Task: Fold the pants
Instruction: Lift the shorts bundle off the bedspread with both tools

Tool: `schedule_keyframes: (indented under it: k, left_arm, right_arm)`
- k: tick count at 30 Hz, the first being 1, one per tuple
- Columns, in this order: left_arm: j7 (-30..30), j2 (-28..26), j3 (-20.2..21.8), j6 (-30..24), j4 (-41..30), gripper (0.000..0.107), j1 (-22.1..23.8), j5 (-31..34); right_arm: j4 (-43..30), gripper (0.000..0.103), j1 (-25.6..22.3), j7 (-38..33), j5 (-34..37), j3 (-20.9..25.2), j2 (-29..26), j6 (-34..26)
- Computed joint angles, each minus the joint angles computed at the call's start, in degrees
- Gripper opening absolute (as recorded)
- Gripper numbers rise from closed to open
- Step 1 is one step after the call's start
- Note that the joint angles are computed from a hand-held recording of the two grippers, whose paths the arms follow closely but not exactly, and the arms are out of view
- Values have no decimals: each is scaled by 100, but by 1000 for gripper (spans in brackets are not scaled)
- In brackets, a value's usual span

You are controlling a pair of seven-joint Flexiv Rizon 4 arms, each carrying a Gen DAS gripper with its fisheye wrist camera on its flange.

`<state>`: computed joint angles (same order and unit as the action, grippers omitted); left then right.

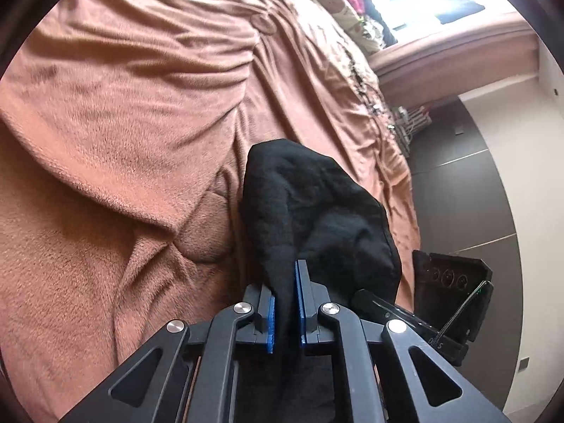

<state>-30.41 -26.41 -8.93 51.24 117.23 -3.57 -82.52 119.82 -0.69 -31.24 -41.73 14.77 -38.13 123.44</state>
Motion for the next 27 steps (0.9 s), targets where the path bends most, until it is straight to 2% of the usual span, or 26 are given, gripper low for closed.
schedule_keyframes:
  k: [6, 12, 23, 27]
  left_arm:
    - [448, 357, 48, -86, 238, 9, -77, -449]
    - [848, 756, 210, -212, 498, 9, -217, -845]
    - [1468, 1737, 584, -563, 1073, 9, -394, -1385]
    - [1525, 2077, 708, -659, 1242, 9, -407, -1408]
  right_arm:
    - [554, 23, 1063, -1085, 1496, -537, 533, 350]
    - [1009, 22, 1854, -1970, 2819, -707, 979, 617]
    - [1387, 22, 3736, -4018, 5647, -1092, 2095, 418]
    - [1308, 22, 4724, -5252, 7135, -1358, 2557, 223]
